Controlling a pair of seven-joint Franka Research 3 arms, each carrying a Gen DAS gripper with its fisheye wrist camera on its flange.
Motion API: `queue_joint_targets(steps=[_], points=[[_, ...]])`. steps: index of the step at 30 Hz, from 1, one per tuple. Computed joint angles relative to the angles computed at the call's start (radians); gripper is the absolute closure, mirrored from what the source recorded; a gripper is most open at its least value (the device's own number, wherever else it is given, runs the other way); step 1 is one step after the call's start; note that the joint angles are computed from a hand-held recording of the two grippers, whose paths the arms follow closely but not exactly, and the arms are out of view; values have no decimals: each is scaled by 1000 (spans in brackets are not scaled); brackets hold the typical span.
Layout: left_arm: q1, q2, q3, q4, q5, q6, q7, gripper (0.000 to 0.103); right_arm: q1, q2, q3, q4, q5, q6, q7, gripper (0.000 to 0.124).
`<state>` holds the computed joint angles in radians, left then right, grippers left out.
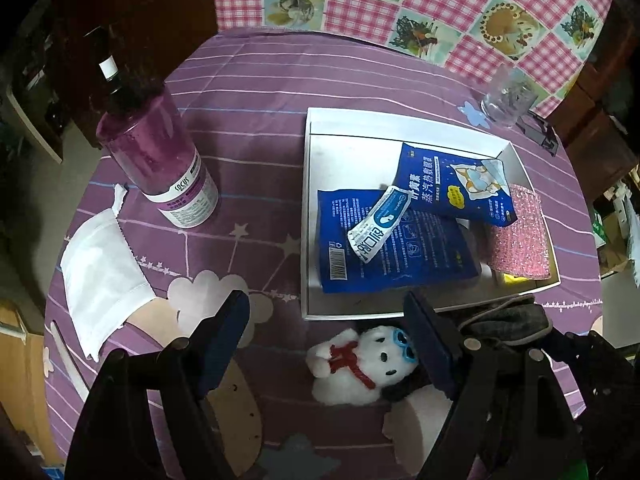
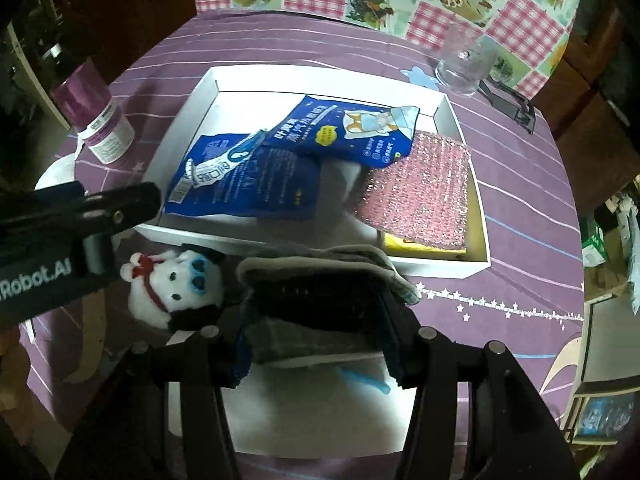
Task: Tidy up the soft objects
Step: 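Grasp the grey plaid pouch with the right gripper and lift it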
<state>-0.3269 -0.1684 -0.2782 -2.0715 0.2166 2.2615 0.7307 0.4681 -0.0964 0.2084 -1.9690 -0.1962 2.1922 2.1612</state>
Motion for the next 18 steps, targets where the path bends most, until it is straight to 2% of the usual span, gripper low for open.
queue_joint_targets(steps=[1,3,5,9,18], points=[[0,0,0,0,0,0,1,23,-2,-6,-3,-5,8,8,3,73],[0,-1,0,0,1,0,-1,23,-8,-24,-10,-22,30,30,9,88],[0,-1,0,0,2,2,-2,23,-17,-32,-12,-26,38,27,12,92],[-1,2,-1,4,5,1,2,23,-33,-55,-21,-46,91,49,-13,93],[-9,8,-9,16,22,2,4,23,-73,-139,-1,-92,62,98,0,94]])
